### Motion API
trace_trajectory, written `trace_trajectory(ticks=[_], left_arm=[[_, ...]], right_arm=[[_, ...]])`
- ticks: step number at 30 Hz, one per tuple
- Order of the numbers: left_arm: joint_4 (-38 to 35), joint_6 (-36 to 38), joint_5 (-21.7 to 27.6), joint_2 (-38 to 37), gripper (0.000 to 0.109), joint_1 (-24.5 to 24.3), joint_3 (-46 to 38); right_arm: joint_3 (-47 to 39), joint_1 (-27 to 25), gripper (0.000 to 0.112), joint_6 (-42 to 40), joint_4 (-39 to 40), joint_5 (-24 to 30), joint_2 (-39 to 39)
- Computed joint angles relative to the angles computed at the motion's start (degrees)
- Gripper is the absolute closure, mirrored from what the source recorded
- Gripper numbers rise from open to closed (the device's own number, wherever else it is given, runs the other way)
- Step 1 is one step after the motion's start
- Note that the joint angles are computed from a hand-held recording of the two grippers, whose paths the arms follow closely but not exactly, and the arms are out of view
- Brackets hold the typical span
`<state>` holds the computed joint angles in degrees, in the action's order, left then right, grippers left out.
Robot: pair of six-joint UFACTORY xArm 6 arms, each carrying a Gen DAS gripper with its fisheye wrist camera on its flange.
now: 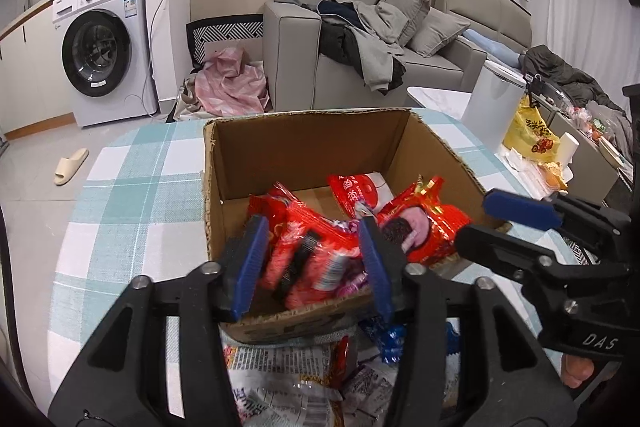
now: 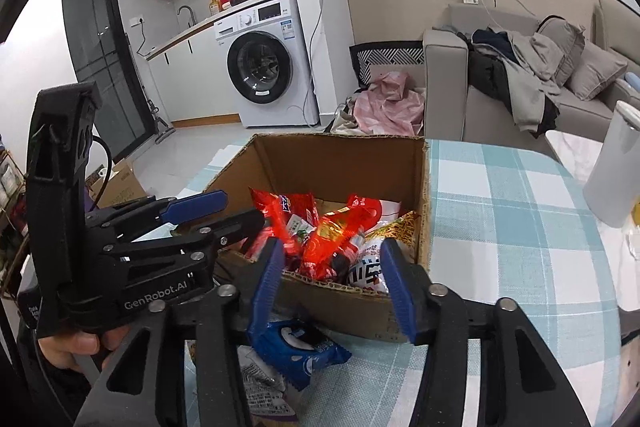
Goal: Organize snacks
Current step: 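Lower both packets into the box and open both tools, then withdraw both open tools from the box toward the remaining snacks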
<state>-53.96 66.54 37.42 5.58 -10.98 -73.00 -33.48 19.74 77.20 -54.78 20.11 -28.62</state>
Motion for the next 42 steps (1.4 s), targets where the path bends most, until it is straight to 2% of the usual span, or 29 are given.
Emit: trace_trajectory(ticks=[2, 5, 7, 9, 12, 17, 23, 27, 31, 42], left_arm=[[-0.24, 0.44, -1.1, -1.32, 0.029, 0.11, 1.32], [-2.64, 2.94, -1.58, -3.59, 0.024, 0.79, 3.38], [-2.32, 2.46, -0.65, -4.99, 0.023, 1.34, 4.28], [-2.56, 2.34, 0.47, -6.21, 0.016, 2.14, 5.08], [-4.2, 4.0, 1.78, -8.86, 0.007, 3.48, 7.09], [-5.4, 6.47, 1.68, -13.68, 0.007, 5.32, 11.42], [-6.87, 8.93, 3.87, -18.63, 0.007, 8.75, 15.61], [-6.3, 8.84, 4.83, -19.39, 0.007, 10.26, 16.47], [-5.94, 8.45, 5.31, -19.84, 0.007, 11.34, 17.18], [-4.46, 9.01, 5.75, -21.13, 0.007, 12.45, 20.25]], right_arm=[[0.7, 0.9, 0.05, -1.14, 1.16, 1.7, -1.44], [1.95, 2.4, 0.034, 2.03, -2.03, 4.28, -4.1], [3.07, 2.43, 0.017, 2.78, -2.06, 3.92, -5.66], [4.31, 2.46, 0.012, 3.74, -1.98, 3.61, -7.48], [5.02, 3.51, 0.01, 3.21, -0.43, 5.05, -9.02], [6.7, 5.48, 0.01, 3.89, 0.69, 6.42, -11.51], [7.95, 7.93, 0.01, 5.22, 1.21, 7.58, -13.4], [8.86, 8.94, 0.01, 5.24, 4.35, 7.55, -14.3], [9.0, 10.85, 0.01, 6.51, 4.21, 10.25, -14.82], [11.73, 12.77, 0.01, 7.16, 5.51, 9.49, -13.71]])
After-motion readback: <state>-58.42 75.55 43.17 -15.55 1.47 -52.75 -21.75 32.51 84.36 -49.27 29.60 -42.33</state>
